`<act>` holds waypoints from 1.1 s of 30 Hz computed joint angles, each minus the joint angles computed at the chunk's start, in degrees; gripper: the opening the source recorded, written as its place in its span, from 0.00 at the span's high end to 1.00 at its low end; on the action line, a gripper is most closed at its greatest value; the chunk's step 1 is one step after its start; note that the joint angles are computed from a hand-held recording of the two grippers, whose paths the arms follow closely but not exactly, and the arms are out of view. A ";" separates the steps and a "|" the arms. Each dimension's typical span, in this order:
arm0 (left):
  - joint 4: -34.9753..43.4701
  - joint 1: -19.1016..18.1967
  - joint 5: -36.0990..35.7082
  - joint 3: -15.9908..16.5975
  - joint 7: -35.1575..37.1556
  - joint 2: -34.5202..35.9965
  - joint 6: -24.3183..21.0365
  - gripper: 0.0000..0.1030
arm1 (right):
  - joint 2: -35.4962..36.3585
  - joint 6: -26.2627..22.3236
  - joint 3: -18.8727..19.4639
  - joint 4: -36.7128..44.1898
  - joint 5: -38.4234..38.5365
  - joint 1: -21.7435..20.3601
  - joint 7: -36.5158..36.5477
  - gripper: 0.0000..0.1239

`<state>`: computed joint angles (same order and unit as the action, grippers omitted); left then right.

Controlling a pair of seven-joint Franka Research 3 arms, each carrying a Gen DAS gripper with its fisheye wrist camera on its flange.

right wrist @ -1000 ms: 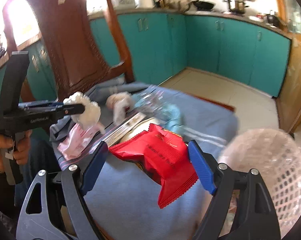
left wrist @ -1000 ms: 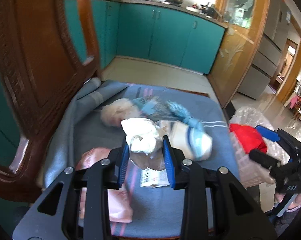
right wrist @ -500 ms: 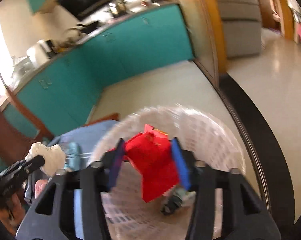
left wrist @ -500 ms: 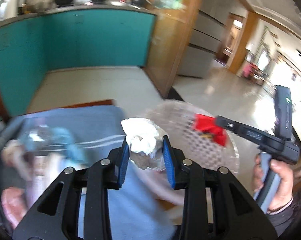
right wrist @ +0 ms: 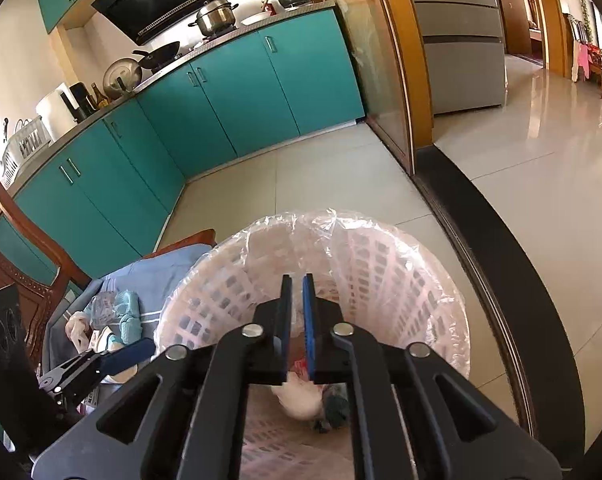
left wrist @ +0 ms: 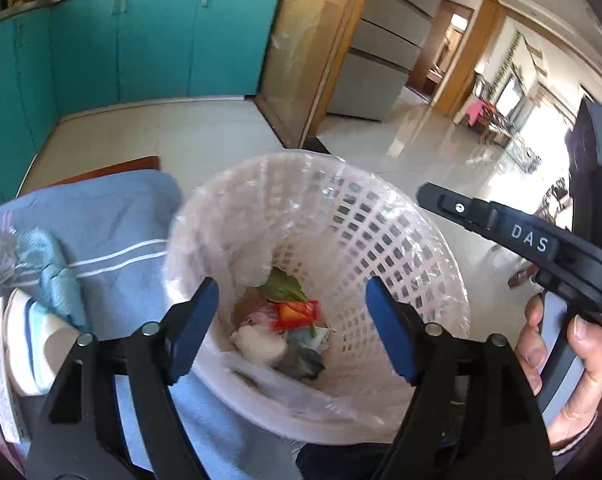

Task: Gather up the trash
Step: 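Return both grippers to the chair seat and approach the white paper cup with the right gripper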

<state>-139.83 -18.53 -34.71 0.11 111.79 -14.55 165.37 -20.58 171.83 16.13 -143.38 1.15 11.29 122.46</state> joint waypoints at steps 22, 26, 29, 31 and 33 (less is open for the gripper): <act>-23.82 42.37 45.53 -8.39 -39.00 -30.22 -7.36 0.08 | 18.38 -1.81 3.38 16.45 -13.84 15.04 -12.15 0.38; -24.81 39.00 47.04 -4.09 -38.79 -31.83 -10.01 0.08 | 22.39 -0.90 1.36 19.85 -16.92 18.38 -10.75 0.36; -25.57 36.91 49.00 -2.52 -39.40 -33.27 -10.91 0.08 | 25.30 1.31 -1.77 22.70 -22.56 21.24 -5.15 0.36; -25.59 35.84 50.34 -2.52 -40.25 -33.05 -11.11 0.08 | 27.24 1.23 -2.84 24.75 -20.71 22.58 -5.12 0.36; -26.05 35.08 51.47 -2.23 -40.82 -33.78 -11.66 0.08 | 29.43 -1.99 -3.49 27.48 -17.66 23.69 -6.06 0.36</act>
